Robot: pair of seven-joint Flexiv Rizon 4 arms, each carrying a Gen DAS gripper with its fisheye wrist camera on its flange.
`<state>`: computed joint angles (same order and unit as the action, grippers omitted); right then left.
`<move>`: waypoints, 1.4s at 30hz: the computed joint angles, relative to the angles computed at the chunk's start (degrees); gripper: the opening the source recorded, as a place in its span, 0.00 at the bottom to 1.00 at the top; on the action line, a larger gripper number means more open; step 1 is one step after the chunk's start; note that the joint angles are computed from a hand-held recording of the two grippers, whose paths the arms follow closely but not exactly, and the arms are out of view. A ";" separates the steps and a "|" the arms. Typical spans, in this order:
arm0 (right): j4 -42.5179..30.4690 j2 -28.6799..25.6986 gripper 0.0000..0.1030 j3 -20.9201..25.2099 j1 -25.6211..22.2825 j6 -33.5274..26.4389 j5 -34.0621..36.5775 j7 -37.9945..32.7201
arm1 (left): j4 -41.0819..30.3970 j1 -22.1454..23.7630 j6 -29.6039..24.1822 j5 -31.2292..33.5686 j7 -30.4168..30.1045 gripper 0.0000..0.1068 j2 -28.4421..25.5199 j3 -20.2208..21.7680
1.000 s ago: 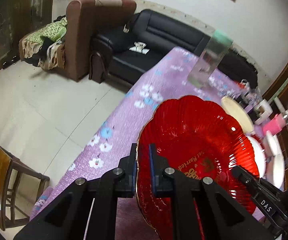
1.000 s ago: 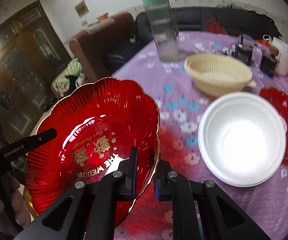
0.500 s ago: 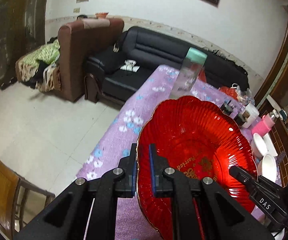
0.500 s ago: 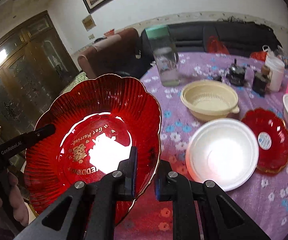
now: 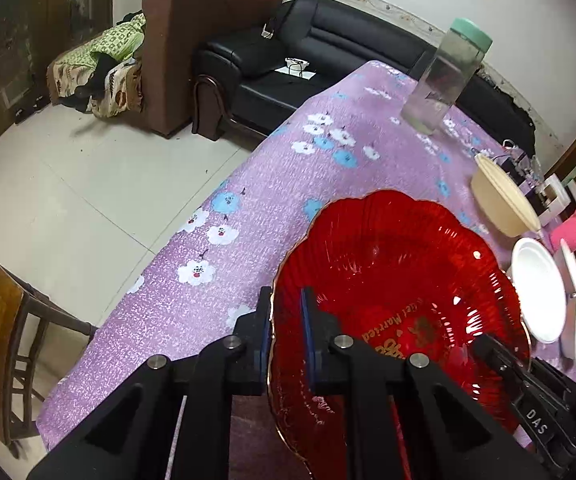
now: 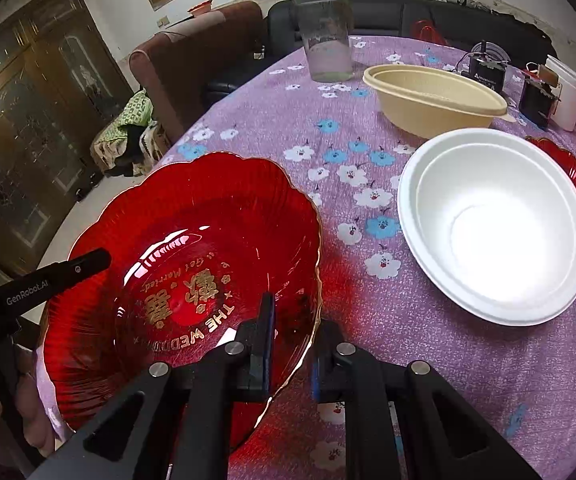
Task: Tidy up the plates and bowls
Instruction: 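Lower the red plate onto the table edge and open the left gripper, then grasp the rim of the white paper bowl with the left gripper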
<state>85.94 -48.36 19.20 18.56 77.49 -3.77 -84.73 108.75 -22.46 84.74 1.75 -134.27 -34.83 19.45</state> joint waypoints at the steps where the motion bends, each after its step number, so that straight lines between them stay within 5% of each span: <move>1: -0.10 -0.18 0.15 0.03 0.01 0.11 0.06 0.00 | -0.43 -1.30 -0.31 0.46 -0.80 0.14 -0.41 1.47; 3: 0.31 0.05 0.15 -0.40 0.40 0.62 -0.16 0.01 | -1.49 -3.45 -1.73 1.46 -2.25 0.15 -1.02 3.83; 8: 1.61 0.59 0.18 -1.32 1.03 2.45 -0.91 0.26 | 0.36 -3.12 1.28 2.34 -3.82 0.40 0.29 3.29; 10: 2.36 0.74 0.38 -0.59 0.25 3.69 -1.16 -0.50 | 0.94 -5.04 1.99 2.79 -5.01 0.51 0.92 5.28; 13: 4.54 1.93 0.54 -1.00 0.35 7.33 -1.58 -0.62 | 1.45 -7.87 2.43 3.40 -6.85 0.53 1.77 8.09; 22: 12.34 6.45 0.54 2.07 -4.26 14.61 -3.84 -0.23 | 1.80 -22.72 -0.59 10.69 -18.32 0.63 4.13 20.87; 26: 16.92 8.41 0.54 4.20 -8.62 17.80 -4.39 0.39 | -0.44 -27.50 -3.88 15.22 -22.57 0.68 4.57 23.41; 34: 22.36 10.49 0.54 0.64 -13.02 20.65 -6.19 4.82 | -8.38 -28.61 -10.98 21.54 -23.90 0.69 3.53 19.17; 42: 19.35 8.03 0.54 4.72 -20.64 18.36 -8.60 7.50 | -19.17 -18.95 -16.60 22.18 -15.09 0.69 0.19 6.27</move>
<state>105.29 -40.33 23.92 -2.08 95.85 -12.36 -77.23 89.58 -41.41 68.15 23.93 -149.36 -34.65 25.73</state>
